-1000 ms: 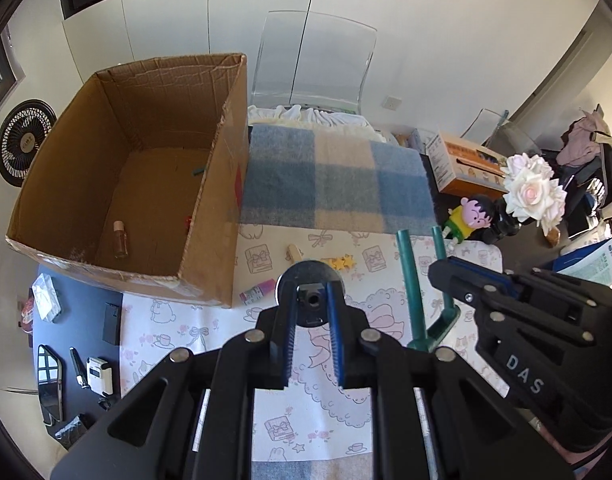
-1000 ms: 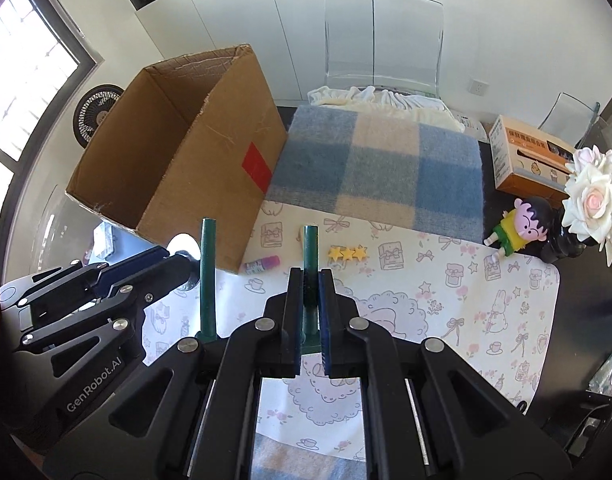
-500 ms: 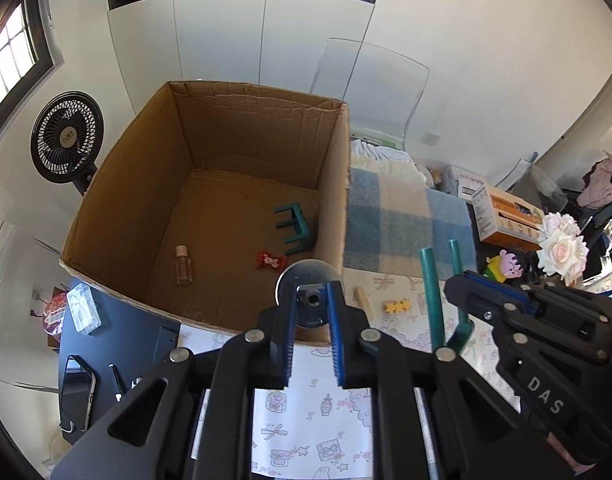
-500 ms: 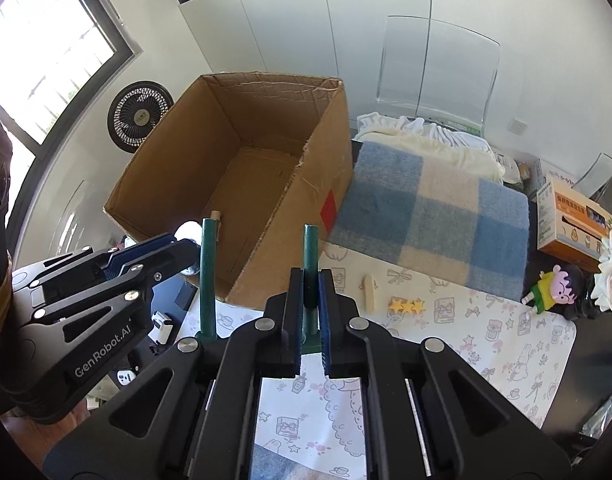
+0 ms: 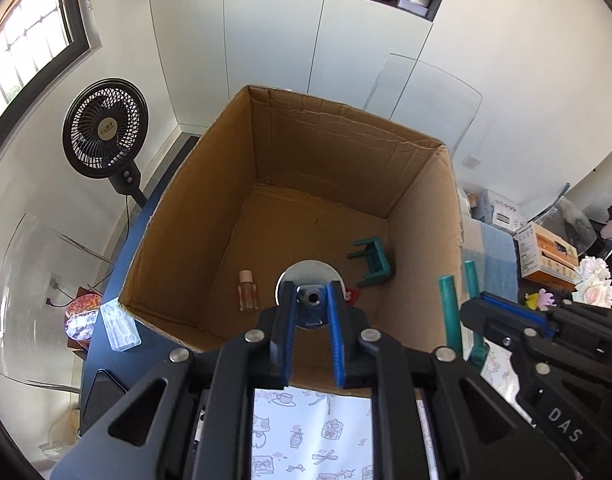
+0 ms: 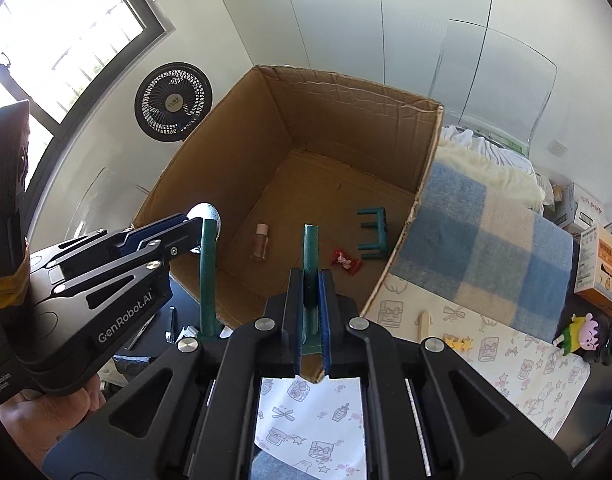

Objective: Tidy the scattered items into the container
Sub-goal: 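Carry the green frame and metal disc with both tools over the box, then open both tools to drop the frame and disc into the box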

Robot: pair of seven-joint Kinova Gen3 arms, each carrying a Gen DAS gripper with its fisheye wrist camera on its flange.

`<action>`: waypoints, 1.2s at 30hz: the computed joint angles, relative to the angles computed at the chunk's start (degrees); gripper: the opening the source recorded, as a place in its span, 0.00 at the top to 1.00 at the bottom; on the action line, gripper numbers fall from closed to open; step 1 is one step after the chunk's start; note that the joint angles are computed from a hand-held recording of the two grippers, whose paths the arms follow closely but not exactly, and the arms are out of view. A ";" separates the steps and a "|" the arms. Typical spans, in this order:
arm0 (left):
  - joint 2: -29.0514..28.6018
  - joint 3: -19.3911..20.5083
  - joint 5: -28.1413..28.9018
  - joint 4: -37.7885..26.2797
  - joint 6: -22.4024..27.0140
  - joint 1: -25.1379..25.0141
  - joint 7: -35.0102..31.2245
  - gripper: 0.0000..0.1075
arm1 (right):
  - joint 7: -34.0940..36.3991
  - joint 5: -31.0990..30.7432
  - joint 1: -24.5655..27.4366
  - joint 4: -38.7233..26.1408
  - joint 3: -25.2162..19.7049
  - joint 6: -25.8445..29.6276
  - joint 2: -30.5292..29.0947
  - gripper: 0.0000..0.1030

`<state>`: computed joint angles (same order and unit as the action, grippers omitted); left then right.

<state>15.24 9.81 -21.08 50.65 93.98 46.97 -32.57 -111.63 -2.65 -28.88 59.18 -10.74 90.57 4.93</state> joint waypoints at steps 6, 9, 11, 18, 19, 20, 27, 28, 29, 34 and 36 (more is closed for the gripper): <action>-1.28 -0.23 1.43 3.23 -1.70 -2.63 0.16 0.86 | -0.18 0.14 -1.42 -3.50 -0.05 0.82 3.50 0.93; -1.76 -0.02 2.05 4.52 -2.41 -3.85 0.28 0.86 | 0.02 0.85 -2.50 -4.89 0.13 1.33 4.84 0.93; -1.93 0.14 2.40 5.11 -2.74 -4.53 0.29 0.86 | 0.08 0.95 -2.93 -5.46 0.34 1.56 5.51 0.93; -1.99 0.47 3.28 5.88 -3.37 -6.04 -0.23 0.86 | 0.20 1.10 -3.84 -7.06 0.99 2.54 7.30 0.93; -1.98 0.47 3.42 5.87 -3.41 -6.19 -0.30 0.86 | 0.21 1.20 -3.96 -7.29 1.06 2.71 7.50 0.93; -1.98 0.49 3.74 5.88 -3.54 -6.41 -0.43 0.86 | 0.19 1.29 -4.08 -7.43 1.12 2.84 7.67 0.93; -2.59 0.56 5.00 6.44 -4.29 -7.29 -0.71 0.86 | 0.22 1.85 -4.47 -7.88 1.51 3.34 8.08 0.91; -2.69 0.61 4.91 6.51 -4.33 -7.28 -0.59 0.86 | 0.17 1.96 -4.37 -7.81 1.62 3.26 7.95 0.91; -2.75 0.66 4.69 6.49 -4.29 -7.20 -0.43 0.85 | 0.08 2.06 -4.25 -7.70 1.72 3.14 7.77 0.90; -2.44 1.08 3.54 5.11 -3.11 -6.75 -0.52 0.18 | -0.48 2.44 -3.23 -7.05 2.10 2.56 6.38 0.58; -1.07 0.99 0.86 2.52 -0.21 -4.89 -1.05 0.09 | -0.63 2.32 -2.47 -6.54 2.19 1.95 5.46 0.41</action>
<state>14.17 10.81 -20.22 53.16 93.77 42.08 -33.62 -112.26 -0.33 -31.35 52.64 -8.55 92.53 10.39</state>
